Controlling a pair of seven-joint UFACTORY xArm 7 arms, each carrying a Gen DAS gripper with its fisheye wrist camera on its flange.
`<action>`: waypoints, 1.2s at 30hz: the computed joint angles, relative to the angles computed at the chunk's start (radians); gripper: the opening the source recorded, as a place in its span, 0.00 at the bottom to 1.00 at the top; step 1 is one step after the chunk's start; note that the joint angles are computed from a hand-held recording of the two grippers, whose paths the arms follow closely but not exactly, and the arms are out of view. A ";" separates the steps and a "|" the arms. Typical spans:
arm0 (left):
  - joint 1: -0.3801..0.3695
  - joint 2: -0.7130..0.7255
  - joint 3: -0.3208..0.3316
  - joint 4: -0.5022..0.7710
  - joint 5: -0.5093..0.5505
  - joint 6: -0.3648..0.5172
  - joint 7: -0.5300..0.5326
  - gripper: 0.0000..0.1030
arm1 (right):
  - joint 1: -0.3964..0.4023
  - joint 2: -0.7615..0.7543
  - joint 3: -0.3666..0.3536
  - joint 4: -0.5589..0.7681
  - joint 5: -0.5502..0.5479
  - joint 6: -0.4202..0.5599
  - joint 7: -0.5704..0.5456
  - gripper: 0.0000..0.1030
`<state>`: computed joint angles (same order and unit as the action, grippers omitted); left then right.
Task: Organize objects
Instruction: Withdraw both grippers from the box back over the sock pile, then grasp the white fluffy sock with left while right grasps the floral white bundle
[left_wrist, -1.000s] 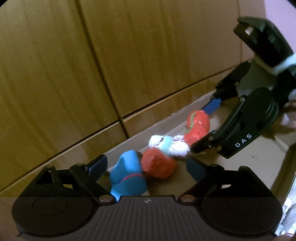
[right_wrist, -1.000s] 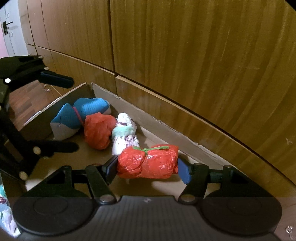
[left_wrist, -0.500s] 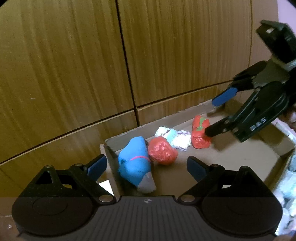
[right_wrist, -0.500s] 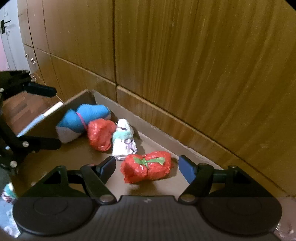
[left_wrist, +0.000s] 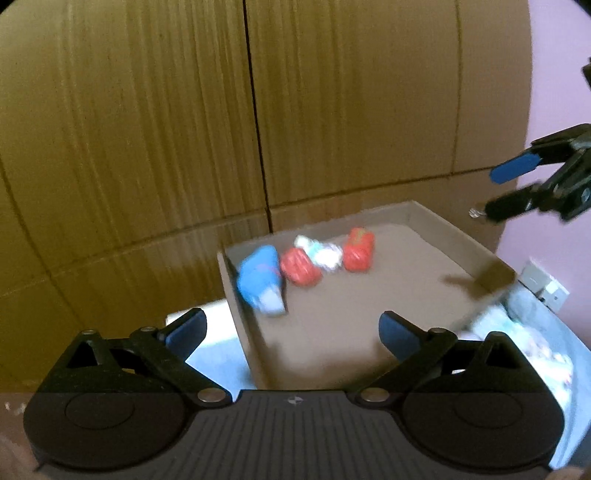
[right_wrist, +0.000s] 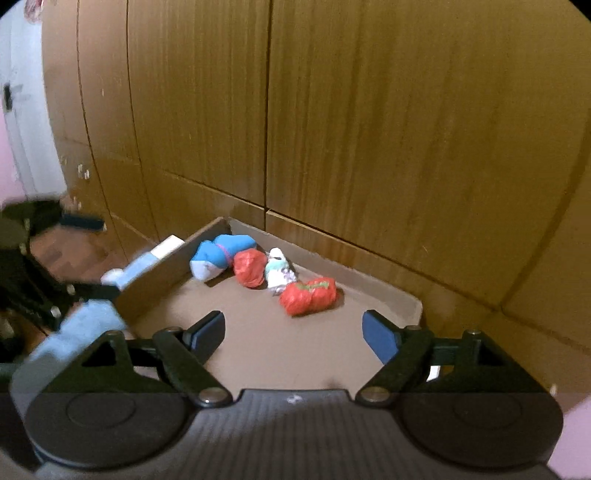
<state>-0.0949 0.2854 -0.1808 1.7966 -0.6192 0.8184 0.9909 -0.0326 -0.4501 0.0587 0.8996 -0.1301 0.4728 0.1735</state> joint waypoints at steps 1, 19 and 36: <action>0.014 -0.047 -0.003 -0.070 -0.030 -0.006 0.024 0.98 | -0.012 -0.049 0.018 -0.040 -0.011 -0.006 0.033 0.78; -0.138 -0.595 0.170 -0.852 -0.226 -0.162 0.115 0.98 | 0.010 -0.693 0.392 -0.638 -0.167 0.024 0.587 0.83; -0.296 -0.652 0.097 -1.021 0.013 -0.428 -0.263 0.96 | -0.065 -0.605 0.297 -0.780 -0.237 -0.309 0.486 0.83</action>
